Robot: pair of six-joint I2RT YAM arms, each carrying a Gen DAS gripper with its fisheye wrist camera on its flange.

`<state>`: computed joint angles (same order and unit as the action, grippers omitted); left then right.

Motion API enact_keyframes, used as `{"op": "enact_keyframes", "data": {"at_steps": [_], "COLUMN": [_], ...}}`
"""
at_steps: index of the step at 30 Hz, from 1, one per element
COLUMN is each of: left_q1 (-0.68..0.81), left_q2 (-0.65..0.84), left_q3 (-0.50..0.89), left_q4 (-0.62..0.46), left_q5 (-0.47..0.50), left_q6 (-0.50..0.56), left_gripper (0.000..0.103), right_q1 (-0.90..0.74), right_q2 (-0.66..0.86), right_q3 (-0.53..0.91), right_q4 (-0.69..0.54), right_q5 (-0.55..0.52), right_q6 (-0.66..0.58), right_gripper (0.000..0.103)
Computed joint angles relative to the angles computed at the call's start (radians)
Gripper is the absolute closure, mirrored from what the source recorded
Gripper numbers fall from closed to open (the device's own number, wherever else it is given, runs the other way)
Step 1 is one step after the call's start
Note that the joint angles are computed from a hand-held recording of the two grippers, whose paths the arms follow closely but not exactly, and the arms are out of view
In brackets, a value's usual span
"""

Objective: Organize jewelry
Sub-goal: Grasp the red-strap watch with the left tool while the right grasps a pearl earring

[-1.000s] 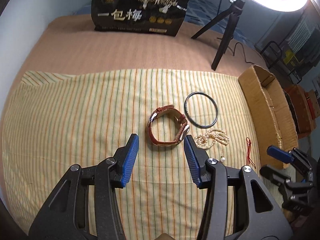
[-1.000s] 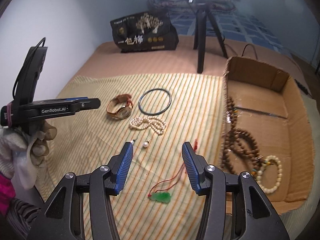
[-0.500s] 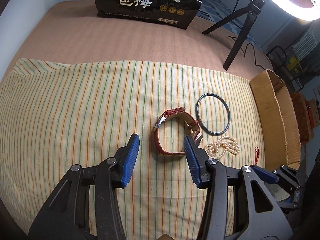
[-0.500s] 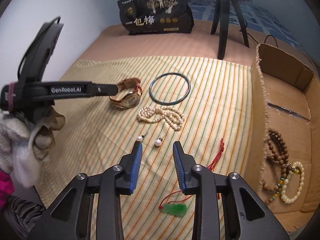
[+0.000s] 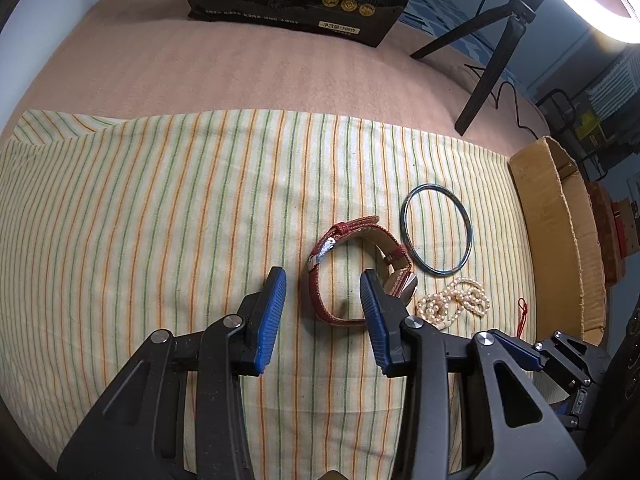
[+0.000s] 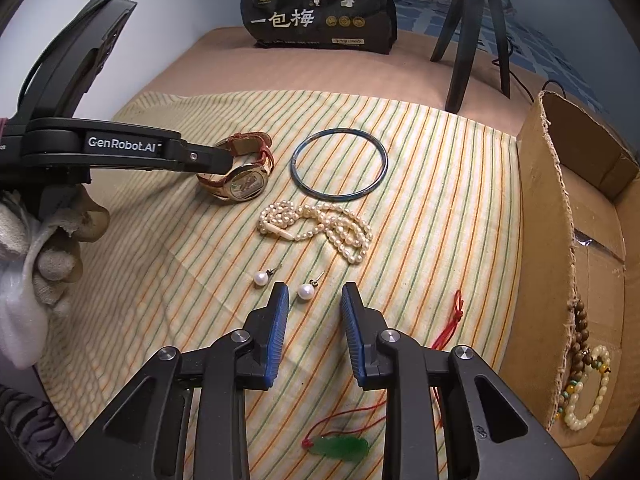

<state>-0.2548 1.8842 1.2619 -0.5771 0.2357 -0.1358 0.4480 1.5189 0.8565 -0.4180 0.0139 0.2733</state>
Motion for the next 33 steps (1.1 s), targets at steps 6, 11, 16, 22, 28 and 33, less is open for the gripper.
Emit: {"op": "enact_keyframes", "data": {"at_steps": [6, 11, 16, 22, 28, 33], "left_q1": [-0.007, -0.009, -0.011, 0.006, 0.011, 0.019], "left_q2": [0.017, 0.026, 0.033, 0.03, -0.002, -0.033], "left_q3": [0.014, 0.019, 0.026, 0.019, 0.003, -0.013], "left_q4": [-0.004, -0.002, 0.0, 0.008, 0.015, 0.015], "left_q5": [-0.013, -0.016, -0.038, -0.02, -0.011, -0.016], "left_q6": [0.0, -0.004, 0.002, 0.005, 0.003, 0.008], "left_gripper": [0.064, 0.064, 0.082, 0.096, 0.098, 0.098], "right_q1": [0.02, 0.018, 0.019, 0.013, 0.003, -0.003], "right_q2": [0.023, 0.049, 0.058, 0.034, -0.003, -0.034], "right_q3": [0.023, 0.039, 0.041, 0.021, 0.005, 0.0], "right_q4": [-0.004, 0.0, 0.009, 0.017, 0.021, 0.021], "right_q5": [0.019, 0.028, 0.032, 0.015, 0.011, 0.005], "right_q6": [0.003, 0.008, 0.0, 0.001, 0.01, 0.008], "right_gripper": [0.078, 0.087, 0.095, 0.096, 0.096, 0.096]}}
